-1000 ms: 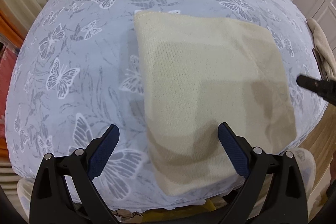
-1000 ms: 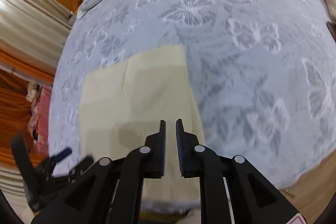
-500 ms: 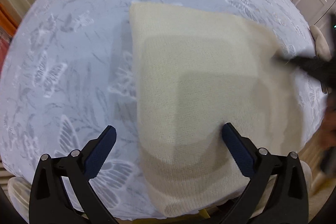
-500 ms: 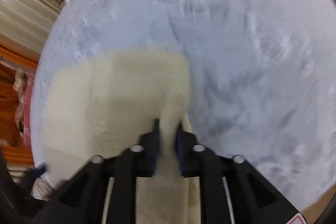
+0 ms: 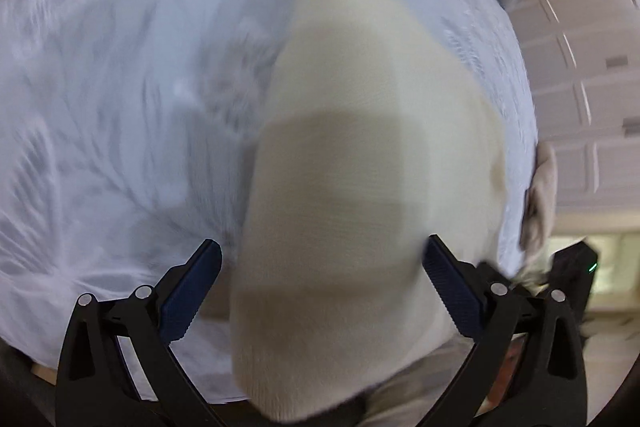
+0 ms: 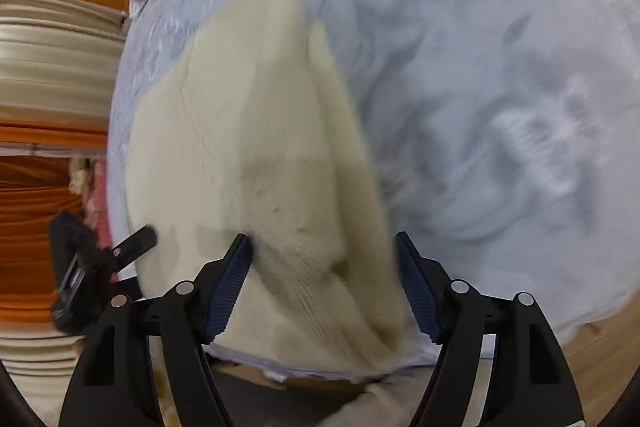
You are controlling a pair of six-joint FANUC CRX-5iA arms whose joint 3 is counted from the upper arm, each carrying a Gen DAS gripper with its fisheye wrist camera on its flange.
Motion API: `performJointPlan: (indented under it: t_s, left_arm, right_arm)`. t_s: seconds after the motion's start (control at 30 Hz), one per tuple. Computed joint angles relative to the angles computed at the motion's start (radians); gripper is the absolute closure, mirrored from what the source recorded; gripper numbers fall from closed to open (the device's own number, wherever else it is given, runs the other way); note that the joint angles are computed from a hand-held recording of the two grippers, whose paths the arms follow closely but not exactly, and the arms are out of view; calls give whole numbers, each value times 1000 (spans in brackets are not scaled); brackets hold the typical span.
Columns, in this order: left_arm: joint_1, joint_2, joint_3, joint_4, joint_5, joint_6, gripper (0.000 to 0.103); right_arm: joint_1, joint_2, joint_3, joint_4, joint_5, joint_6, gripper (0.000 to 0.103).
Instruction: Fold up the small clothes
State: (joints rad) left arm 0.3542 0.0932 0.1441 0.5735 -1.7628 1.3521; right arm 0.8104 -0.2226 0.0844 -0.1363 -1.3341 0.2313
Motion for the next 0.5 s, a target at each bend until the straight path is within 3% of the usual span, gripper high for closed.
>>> performJointPlan:
  t_s: [0.07, 0.2, 0.23, 0.27, 0.3, 0.33, 0.4, 0.5]
  left_arm:
    - [17, 10, -56, 61, -1, 15, 5]
    - [17, 33, -56, 87, -22, -1, 5]
    - [13, 40, -47, 86, -28, -5, 5]
    - [7, 46, -36, 85, -32, -7, 11]
    - [3, 51, -30, 102, -33, -10, 24]
    - [-4, 54, -8, 89, -38, -5, 26]
    - [-15, 45, 25, 65, -43, -6, 37]
    - [-17, 35, 76, 51, -67, -18, 43]
  right_arm:
    - [-19, 23, -1, -36, 30, 18, 16]
    - [-69, 29, -15, -114, 112, 75, 16]
    - [-73, 26, -24, -121, 132, 71, 21]
    - [-72, 23, -31, -123, 154, 74, 31]
    - [-72, 16, -37, -124, 173, 80, 47]
    - [-53, 11, -37, -95, 182, 65, 61]
    - [-6, 9, -18, -11, 150, 19, 67]
    - [87, -14, -11, 114, 138, -89, 69]
